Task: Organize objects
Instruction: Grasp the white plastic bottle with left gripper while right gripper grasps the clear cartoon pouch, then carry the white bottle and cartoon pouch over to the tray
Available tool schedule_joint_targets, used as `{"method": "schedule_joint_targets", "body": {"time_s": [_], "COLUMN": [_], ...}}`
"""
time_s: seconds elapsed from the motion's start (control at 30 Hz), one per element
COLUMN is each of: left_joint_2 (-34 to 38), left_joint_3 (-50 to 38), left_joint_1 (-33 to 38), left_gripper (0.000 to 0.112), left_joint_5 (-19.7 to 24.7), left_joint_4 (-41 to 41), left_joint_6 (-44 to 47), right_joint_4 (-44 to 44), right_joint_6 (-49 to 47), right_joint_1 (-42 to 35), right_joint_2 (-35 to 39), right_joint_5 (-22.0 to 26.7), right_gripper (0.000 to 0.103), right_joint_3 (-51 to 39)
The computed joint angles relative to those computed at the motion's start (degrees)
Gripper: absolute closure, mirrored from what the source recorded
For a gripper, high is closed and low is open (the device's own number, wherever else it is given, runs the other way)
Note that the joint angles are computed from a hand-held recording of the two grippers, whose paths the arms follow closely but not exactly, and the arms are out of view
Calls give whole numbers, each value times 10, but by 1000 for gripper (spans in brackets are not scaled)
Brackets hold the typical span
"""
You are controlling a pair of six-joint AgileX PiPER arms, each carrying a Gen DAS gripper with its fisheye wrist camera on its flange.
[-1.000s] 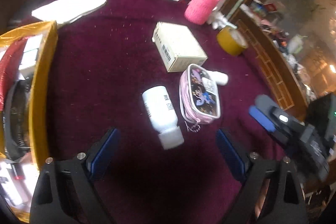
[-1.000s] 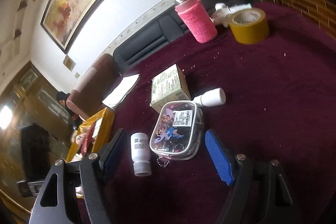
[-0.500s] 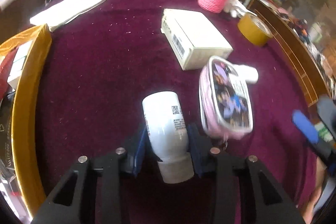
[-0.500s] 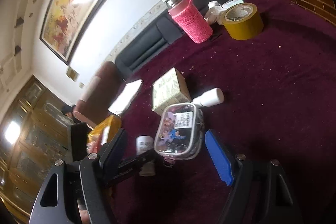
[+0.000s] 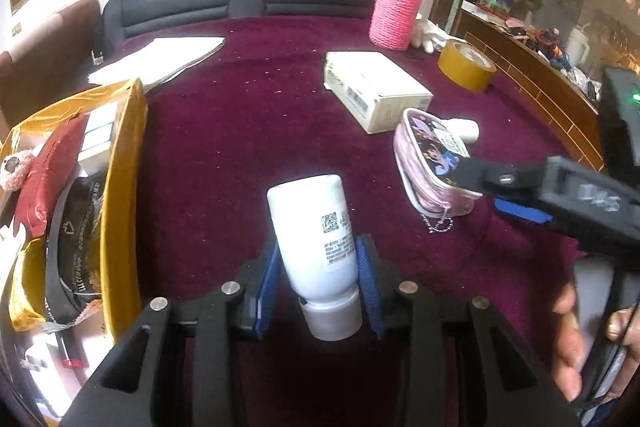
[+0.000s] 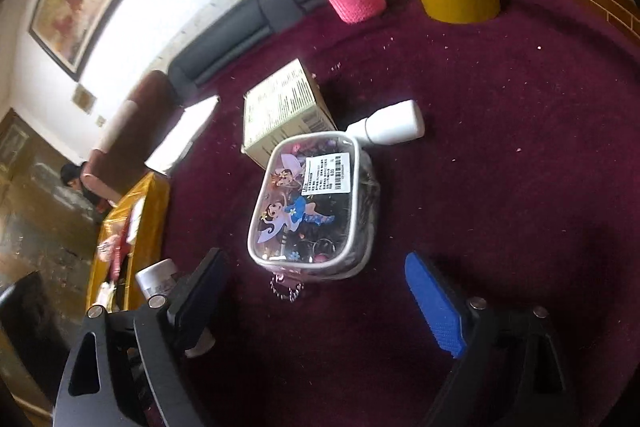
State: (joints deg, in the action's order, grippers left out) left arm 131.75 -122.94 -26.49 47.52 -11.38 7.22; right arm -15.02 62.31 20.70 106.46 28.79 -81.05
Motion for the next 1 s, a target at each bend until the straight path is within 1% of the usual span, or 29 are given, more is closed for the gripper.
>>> {"method": "schedule_joint_targets", "body": {"time_s": [0.1, 0.17, 0.23, 0.27, 0.3, 0.33, 0.37, 0.43, 0.5, 0.6, 0.63, 0.77, 0.83, 0.9, 1.0], "left_joint_2": [5, 14, 20, 21, 20, 19, 17, 12, 4, -15, -24, -42, -44, -42, -26], "left_joint_3": [-11, -25, -35, -35, -34, -31, -28, -20, -6, 24, 37, 65, 68, 66, 42], "left_joint_1": [10, 12, 15, 16, 17, 17, 15, 13, 11, 8, 6, 1, 0, -2, -1], "left_gripper": [76, 76, 76, 76, 76, 76, 76, 76, 77, 78, 78, 80, 82, 90, 91], "left_joint_5": [13, 21, 27, 28, 28, 25, 23, 16, 3, -26, -40, -71, -75, -74, -49], "left_joint_4": [-14, -15, -14, -17, -19, -17, -15, -13, -13, -6, 0, 17, 22, 30, 32], "left_joint_6": [1, -4, -8, -8, -7, -9, -9, -8, -5, -6, -8, -16, -17, -20, -20], "right_joint_4": [-16, -34, -43, -65, -95, -116, -125, -133, -136, -151, -158, -186, -190, -200, -213], "right_joint_6": [-11, -23, -32, -20, 0, 13, 22, 27, 43, 63, 73, 91, 92, 106, 120], "right_joint_1": [14, 23, 27, 33, 40, 46, 46, 46, 43, 46, 47, 62, 65, 68, 72], "right_joint_2": [63, 114, 147, 154, 153, 151, 141, 127, 102, 73, 59, 51, 48, 43, 39], "right_joint_5": [96, 177, 217, 224, 229, 234, 217, 207, 176, 150, 128, 114, 107, 93, 92], "right_gripper": [10, 10, 10, 10, 18, 20, 20, 22, 22, 21, 21, 21, 21, 21, 21], "right_joint_3": [-108, -196, -246, -250, -244, -238, -216, -192, -154, -121, -103, -105, -104, -96, -93]}}
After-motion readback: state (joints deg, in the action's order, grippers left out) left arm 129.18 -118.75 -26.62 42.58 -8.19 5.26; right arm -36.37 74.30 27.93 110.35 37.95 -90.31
